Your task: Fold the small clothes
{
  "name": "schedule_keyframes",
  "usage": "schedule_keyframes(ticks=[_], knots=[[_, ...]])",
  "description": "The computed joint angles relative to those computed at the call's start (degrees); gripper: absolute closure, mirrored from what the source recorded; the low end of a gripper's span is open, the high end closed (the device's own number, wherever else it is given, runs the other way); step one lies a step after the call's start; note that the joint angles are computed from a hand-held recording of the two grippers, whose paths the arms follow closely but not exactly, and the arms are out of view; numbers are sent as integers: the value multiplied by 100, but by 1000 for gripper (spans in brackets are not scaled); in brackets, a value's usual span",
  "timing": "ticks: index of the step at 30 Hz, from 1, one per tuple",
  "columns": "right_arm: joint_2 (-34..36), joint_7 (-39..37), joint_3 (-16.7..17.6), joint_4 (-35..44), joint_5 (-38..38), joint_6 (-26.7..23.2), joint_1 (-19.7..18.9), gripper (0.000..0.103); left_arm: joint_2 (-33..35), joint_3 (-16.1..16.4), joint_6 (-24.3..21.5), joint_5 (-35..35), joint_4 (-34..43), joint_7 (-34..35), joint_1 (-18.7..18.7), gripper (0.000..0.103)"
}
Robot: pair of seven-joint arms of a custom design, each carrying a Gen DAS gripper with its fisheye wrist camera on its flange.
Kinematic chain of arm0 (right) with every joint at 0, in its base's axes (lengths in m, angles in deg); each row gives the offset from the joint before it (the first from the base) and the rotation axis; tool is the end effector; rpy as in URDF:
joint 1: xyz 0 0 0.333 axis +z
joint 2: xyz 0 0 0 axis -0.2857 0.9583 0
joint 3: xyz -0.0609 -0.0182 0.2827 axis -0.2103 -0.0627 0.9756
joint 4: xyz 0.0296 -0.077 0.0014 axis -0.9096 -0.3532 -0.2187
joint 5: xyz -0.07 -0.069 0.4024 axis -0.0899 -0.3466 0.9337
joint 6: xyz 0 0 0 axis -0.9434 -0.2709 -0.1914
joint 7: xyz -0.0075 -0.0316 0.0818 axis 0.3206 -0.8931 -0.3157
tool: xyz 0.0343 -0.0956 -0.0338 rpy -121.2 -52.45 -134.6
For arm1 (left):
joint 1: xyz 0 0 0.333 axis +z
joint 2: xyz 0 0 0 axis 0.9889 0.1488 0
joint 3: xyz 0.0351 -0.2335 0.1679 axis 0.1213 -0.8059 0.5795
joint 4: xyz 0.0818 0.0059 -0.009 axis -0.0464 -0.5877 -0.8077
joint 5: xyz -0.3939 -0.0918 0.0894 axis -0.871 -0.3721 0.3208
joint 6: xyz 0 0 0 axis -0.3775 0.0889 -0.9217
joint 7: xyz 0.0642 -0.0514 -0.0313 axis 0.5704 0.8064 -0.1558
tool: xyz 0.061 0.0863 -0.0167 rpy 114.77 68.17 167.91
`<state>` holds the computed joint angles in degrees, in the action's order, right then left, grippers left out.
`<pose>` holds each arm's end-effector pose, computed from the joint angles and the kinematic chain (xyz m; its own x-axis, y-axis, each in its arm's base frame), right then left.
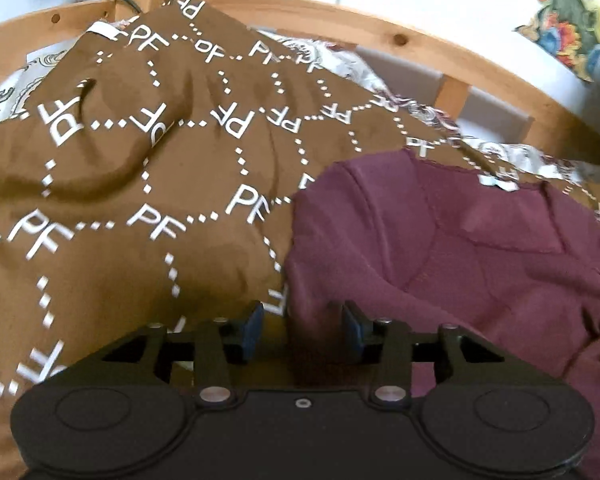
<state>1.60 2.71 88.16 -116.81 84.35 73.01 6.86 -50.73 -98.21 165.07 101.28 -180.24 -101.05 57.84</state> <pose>0.4903 0.1849 0.4141 0.4988 -0.7947 -0.3459 -0.6671 -0.0972 -0.7386 0.4899 -0.3807 0.4406 0.4042 -0.8972 0.1779 -0.5723 -0.3997 -0.7160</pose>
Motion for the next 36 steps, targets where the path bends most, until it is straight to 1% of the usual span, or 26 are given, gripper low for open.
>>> schedule_keyframes(ticks=[1, 3, 5, 6, 7, 9, 11, 12, 13, 14, 15, 16, 17, 18, 20, 21, 23, 24, 26, 28, 30, 31, 33, 36], knots=[[1, -1, 9, 2, -13, 25, 2, 86, -18, -29, -36, -46, -27, 55, -26, 60], [-5, 5, 20, -1, -62, 62, 6, 86, -34, -78, -120, -207, -61, 215, -69, 73], [-25, 58, 47, -28, -150, 147, 20, 80, -21, -106, -162, -314, -62, 369, -103, 95], [-31, 103, 57, -37, -216, 191, 27, 75, 15, -117, -266, -317, -15, 409, -130, 98], [-41, 99, 55, -48, -235, 228, 42, 70, 68, -135, -470, -331, 81, 460, -173, 99], [-85, 140, 64, -86, -336, 324, 66, 66, 175, -140, -810, -446, 274, 639, -236, 100], [-151, 215, 74, -142, -476, 449, 97, 61, 197, -133, -928, -465, 338, 715, -291, 100], [-209, 243, 67, -187, -543, 506, 115, 55, 187, -135, -965, -448, 350, 736, -319, 99], [-284, 271, 52, -242, -616, 548, 131, 50, 143, -136, -931, -475, 322, 730, -332, 92], [-376, 288, 35, -308, -675, 601, 156, 47, 63, -141, -840, -518, 251, 682, -336, 80], [-458, 293, 5, -361, -740, 631, 182, 41, -16, -156, -775, -508, 182, 593, -348, 74], [-554, 332, -6, -431, -833, 691, 205, 36, -101, -184, -736, -462, 108, 495, -368, 64], [-622, 380, -26, -477, -936, 734, 231, 34, -179, -232, -758, -394, 55, 432, -403, 55], [-727, 462, -23, -553, -1078, 810, 249, 32, -222, -293, -842, -333, 50, 425, -448, 51], [-909, 530, -78, -670, -1232, 958, 362, 29, -300, -425, -1087, -254, 79, 496, -561, 36], [-1024, 534, -122, -731, -1282, 1008, 436, 26, -359, -485, -1149, -202, 61, 501, -617, 32], [-1202, 553, -227, -823, -1351, 1090, 601, 19, -513, -616, -1214, -79, -17, 450, -737, 18], [-1318, 552, -281, -885, -1373, 1139, 694, 16, -595, -688, -1235, -10, -69, 396, -798, 15], [-1545, 552, -384, -1025, -1456, 1206, 862, 12, -718, -835, -1323, 94, -144, 286, -917, 4], [-1775, 665, -422, -1202, -1660, 1253, 945, 3, -846, -955, -1333, 136, -261, 155, -1021, 1], [-2011, 825, -433, -1424, -1852, 1340, 1001, 0, -987, -1026, -1165, 4, -438, 127, -1096, 1], [-2107, 988, -378, -1523, -2014, 1307, 937, 0, -1036, -1055, -1092, -88, -512, 160, -1124, 1], [-2292, 1568, -61, -1699, -2561, 1003, 522, 0, -1130, -1139, -1045, -250, -658, 243, -1193, 1], [-2530, 2145, 174, -1900, -3176, 664, 175, 0, -1248, -1266, -1112, -399, -834, 345, -1298, 1]])
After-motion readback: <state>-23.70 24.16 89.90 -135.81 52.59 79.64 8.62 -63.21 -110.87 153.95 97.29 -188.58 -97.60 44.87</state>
